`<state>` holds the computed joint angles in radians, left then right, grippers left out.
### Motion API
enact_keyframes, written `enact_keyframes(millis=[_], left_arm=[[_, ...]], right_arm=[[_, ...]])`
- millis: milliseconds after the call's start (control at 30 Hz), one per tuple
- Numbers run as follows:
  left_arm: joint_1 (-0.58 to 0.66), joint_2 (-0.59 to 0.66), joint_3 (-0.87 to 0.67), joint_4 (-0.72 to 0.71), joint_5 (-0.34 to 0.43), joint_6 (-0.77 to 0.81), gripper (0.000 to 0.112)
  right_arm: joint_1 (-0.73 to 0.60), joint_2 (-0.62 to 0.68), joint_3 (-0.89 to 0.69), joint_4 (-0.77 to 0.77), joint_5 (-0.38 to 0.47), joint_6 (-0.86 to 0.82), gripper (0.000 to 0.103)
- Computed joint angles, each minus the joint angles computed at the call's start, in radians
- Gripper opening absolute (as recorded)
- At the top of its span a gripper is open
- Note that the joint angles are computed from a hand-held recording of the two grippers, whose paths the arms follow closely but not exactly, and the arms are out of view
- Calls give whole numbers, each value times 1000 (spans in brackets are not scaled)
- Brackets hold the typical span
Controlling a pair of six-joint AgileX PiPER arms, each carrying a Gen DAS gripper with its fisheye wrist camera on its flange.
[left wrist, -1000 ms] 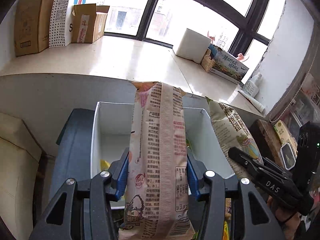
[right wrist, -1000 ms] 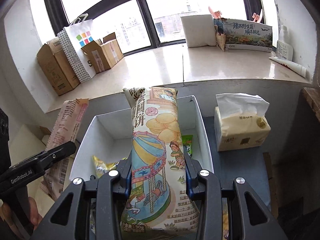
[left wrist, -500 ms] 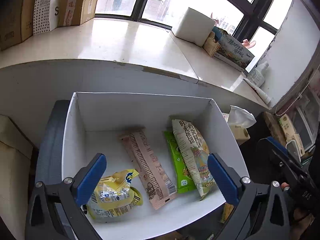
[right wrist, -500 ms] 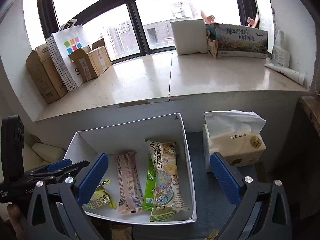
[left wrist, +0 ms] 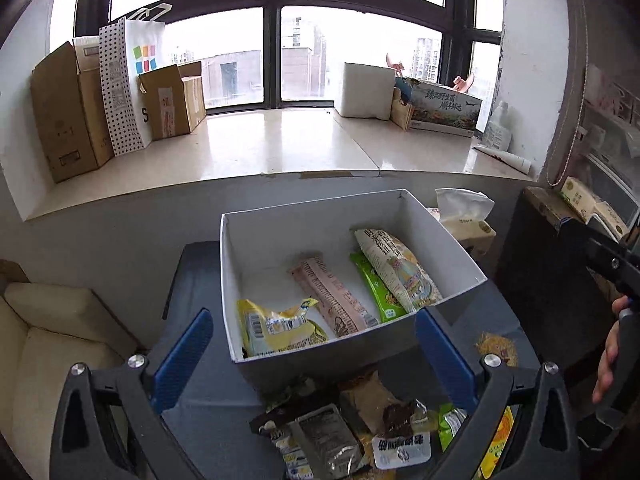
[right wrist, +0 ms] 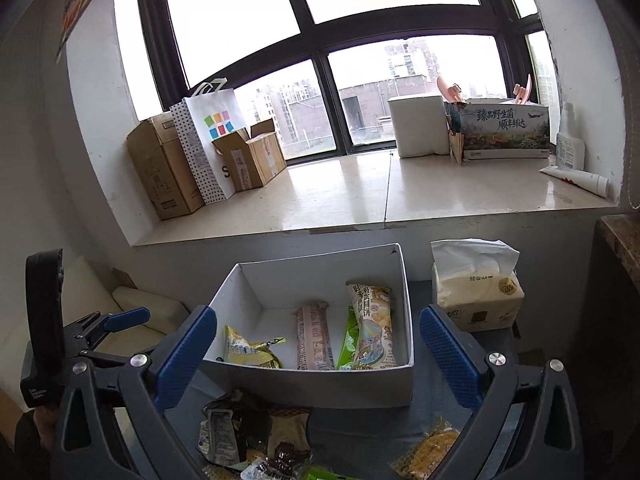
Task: Organize snacks
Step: 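Drop both held bags into the white box, opening both grippers, then grasp the cookie bag with the right gripper while the left grasps a grey snack bag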
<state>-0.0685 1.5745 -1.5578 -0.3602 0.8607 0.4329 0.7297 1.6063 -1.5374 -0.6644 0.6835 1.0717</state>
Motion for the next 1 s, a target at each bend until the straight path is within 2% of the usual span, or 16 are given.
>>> enact_keyframes(millis=[133,233,300,400,533,600,733,833,1000], left_arm=[[61,-174,180,-102,10,100,103],[115,-289,295,-184,52,203,103],[167,-342,362,-262,120,302,103],[201,-419,472,-288,149,326,103],[202,-481,574,-277,152,336,103],[210,-493,599,-287,167,359,103],[210,-490,623,-279,170,352,103],[191,-488,637,-269,162,335,103],[149,-500,649,-246,156,322,103]], right_arm=[[111,-118,120,-90,38,51,103],[219,-220,246,-232,84,221,103],[297,-267,323,-296,147,310,103],[413,-275,410,-355,292,446,103],[481,-263,536,-342,318,580,103],[466,-235,565,-294,297,584,103],[385,-148,547,-182,328,558,103],[284,-135,571,-155,221,528,103],[124,-36,494,-118,162,385,103]])
